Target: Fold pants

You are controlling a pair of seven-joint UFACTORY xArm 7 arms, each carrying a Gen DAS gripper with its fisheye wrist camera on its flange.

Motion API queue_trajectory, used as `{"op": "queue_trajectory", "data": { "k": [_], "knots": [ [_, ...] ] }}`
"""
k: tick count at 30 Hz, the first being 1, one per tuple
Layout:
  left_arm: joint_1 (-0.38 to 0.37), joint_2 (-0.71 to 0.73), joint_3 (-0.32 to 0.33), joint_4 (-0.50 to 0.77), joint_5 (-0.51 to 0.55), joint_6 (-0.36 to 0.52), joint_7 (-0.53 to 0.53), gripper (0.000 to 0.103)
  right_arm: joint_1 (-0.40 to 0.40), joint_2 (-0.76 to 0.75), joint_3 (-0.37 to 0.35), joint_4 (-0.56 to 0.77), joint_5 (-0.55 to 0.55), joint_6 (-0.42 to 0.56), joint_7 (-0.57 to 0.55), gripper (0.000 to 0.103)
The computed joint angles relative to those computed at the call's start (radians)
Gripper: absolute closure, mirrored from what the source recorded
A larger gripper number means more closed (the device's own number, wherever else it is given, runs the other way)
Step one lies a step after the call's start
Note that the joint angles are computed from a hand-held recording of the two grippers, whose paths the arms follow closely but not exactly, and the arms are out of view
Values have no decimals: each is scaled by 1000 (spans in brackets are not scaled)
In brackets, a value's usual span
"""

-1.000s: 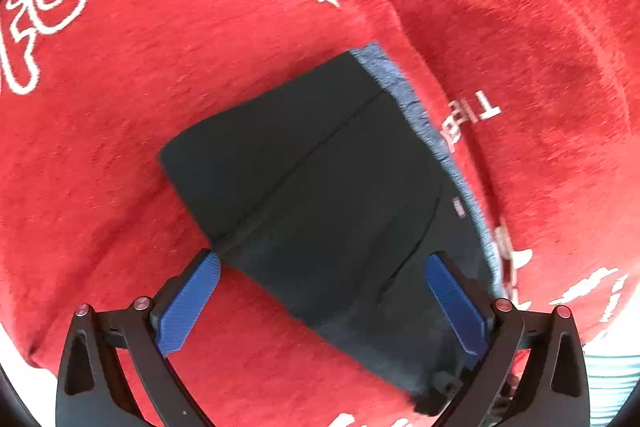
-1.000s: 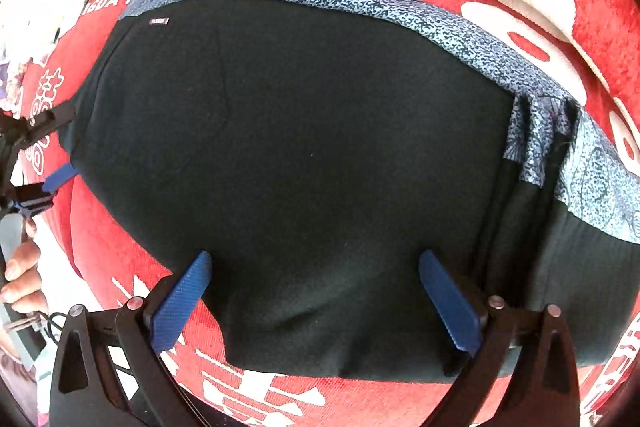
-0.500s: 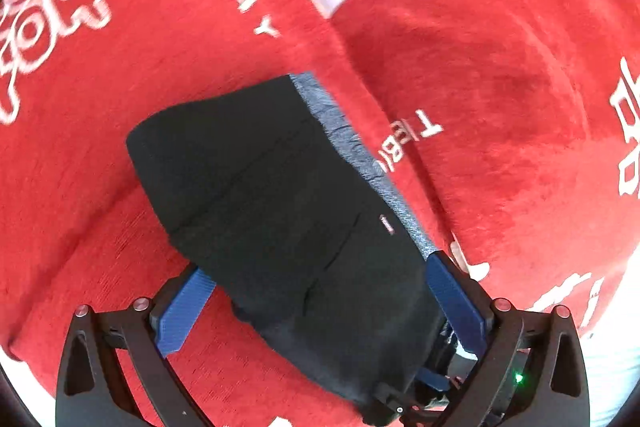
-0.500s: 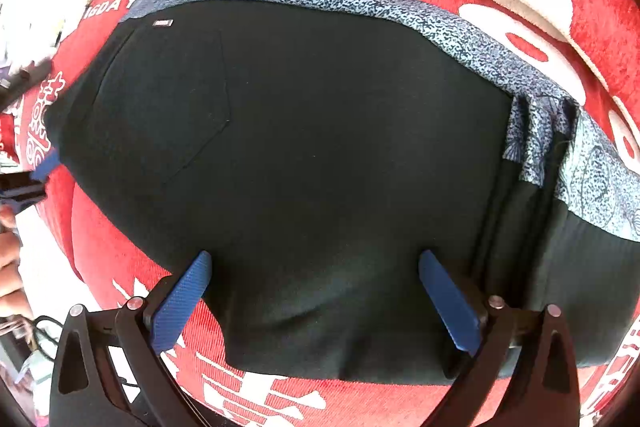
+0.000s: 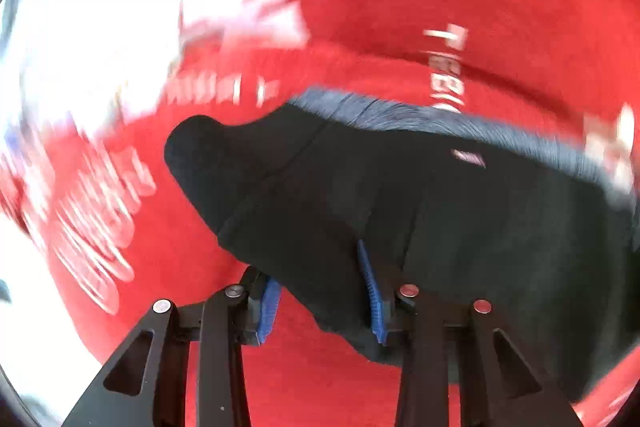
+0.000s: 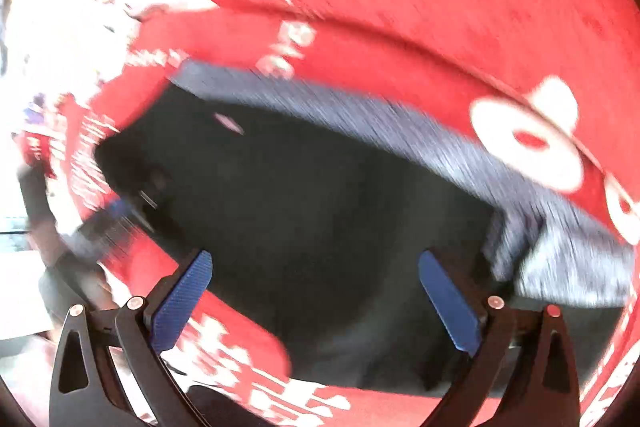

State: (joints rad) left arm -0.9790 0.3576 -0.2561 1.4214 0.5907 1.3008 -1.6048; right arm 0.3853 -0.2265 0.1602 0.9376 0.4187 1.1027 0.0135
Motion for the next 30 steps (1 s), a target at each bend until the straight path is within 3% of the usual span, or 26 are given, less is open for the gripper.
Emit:
{"op": "queue_trajectory", "data": {
  "k": [2,4,9,14,15,16,17,19,23,30],
  "knots": [
    [-49,66,-2,90,59,111,80,65,15,110,-4,125,60,41,-45,0],
    [-71,85,7,113,73,144,109,65,31,250,21,287,96,99,-92,0],
    [-90,87,19,116,85,166,140,65,104,566,105,654,18,286,-96,0],
    [-91,75,21,101,96,149,135,65,200,770,131,887,-71,413,-56,0],
    [-90,70,20,95,95,144,132,65,218,801,127,922,-93,445,-40,10],
    [-84,60,18,83,88,128,128,65,225,799,123,914,-101,452,-31,27],
    [-73,39,13,58,81,93,121,65,234,789,111,897,-125,444,-17,83],
    [-82,30,9,69,109,97,123,65,199,733,109,815,-85,376,-29,85],
    [-117,35,4,148,177,131,148,65,52,509,113,555,146,257,-147,85],
    [-212,155,45,458,274,160,269,65,-103,143,-19,235,470,239,-298,84]
  ]
}}
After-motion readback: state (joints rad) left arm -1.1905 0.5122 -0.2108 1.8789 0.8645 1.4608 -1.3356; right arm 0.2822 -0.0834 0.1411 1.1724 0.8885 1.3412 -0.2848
